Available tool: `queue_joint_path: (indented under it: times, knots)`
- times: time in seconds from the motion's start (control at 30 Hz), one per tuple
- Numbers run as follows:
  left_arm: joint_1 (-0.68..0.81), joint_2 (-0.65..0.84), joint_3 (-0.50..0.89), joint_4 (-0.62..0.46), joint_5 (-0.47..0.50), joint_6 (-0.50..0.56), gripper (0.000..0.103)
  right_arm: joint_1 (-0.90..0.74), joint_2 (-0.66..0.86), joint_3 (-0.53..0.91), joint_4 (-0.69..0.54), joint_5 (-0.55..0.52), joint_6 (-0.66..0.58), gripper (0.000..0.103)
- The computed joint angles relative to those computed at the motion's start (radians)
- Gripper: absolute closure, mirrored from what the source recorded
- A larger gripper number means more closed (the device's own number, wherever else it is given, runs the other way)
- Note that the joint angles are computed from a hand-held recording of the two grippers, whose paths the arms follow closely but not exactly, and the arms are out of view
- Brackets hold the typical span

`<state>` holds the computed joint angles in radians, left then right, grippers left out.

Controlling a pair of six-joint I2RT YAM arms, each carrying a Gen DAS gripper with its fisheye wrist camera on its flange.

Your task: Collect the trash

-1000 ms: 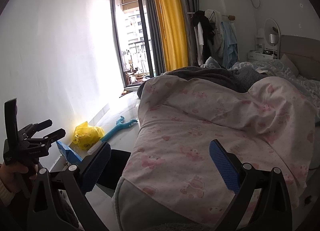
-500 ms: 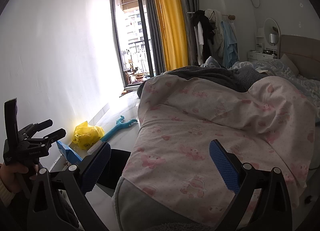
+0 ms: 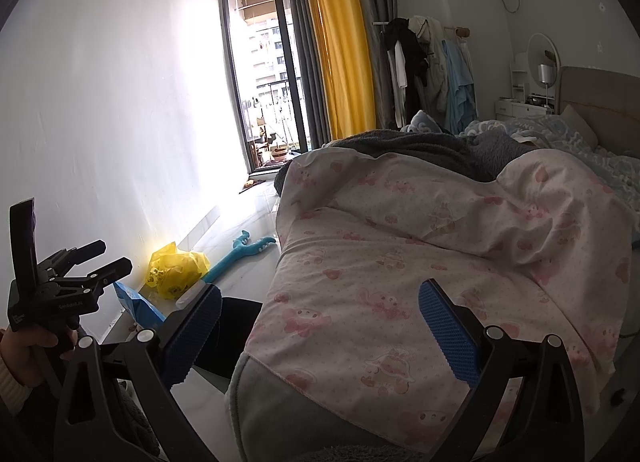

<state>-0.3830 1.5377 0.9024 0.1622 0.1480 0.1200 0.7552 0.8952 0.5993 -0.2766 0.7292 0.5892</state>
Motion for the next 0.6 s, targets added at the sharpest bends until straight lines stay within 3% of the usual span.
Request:
queue_joint_path:
  times: [0.6]
  knots:
    - [0.003, 0.009, 0.002, 0.0, 0.002, -0.002, 0.003, 0.004, 0.0, 0.005, -0.006, 0.004, 0.003, 0.003]
